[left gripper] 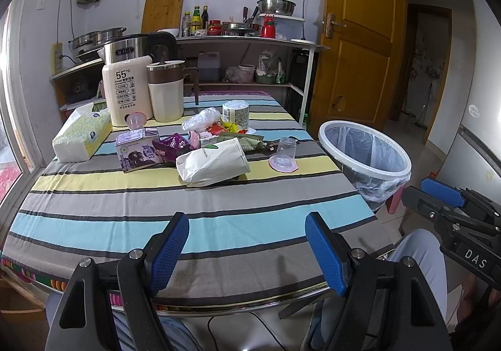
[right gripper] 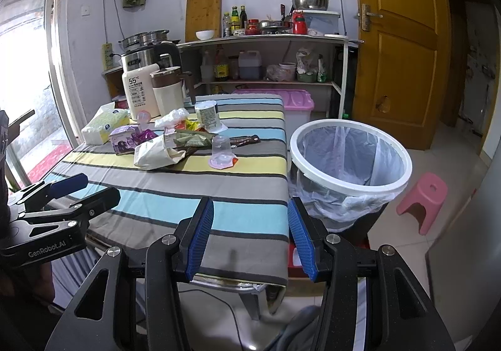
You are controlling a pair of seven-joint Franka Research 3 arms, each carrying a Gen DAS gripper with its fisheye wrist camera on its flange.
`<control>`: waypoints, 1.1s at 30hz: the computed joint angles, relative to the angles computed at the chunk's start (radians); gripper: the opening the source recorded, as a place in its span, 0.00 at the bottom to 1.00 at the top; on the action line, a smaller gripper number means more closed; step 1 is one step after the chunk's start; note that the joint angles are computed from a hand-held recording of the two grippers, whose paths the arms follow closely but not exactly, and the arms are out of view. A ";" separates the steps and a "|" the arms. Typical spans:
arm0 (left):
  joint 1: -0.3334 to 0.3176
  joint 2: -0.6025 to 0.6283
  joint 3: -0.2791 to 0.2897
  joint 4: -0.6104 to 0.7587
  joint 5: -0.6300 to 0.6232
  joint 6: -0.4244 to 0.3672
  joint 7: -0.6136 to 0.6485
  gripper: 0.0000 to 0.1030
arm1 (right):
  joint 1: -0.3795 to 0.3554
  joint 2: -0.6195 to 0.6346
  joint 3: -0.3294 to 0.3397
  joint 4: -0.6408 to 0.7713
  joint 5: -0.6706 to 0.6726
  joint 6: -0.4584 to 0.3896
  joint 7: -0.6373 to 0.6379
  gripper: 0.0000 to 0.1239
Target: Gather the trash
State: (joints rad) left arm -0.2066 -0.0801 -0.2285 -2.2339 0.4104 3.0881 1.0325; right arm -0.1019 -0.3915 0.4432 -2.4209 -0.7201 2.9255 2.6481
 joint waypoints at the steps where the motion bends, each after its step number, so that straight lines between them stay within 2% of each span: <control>1: 0.000 0.000 0.000 0.000 0.001 0.000 0.000 0.74 | 0.001 -0.001 -0.001 -0.001 0.000 0.000 0.000 0.41; 33: 0.002 0.001 -0.001 0.000 0.015 0.001 -0.012 0.74 | 0.008 0.000 -0.006 -0.001 -0.007 -0.003 0.006 0.41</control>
State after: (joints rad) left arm -0.2045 -0.0795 -0.2295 -2.2340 0.4250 3.0887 1.0205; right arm -0.0942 -0.3913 0.4368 -2.4215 -0.7272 2.9228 2.6539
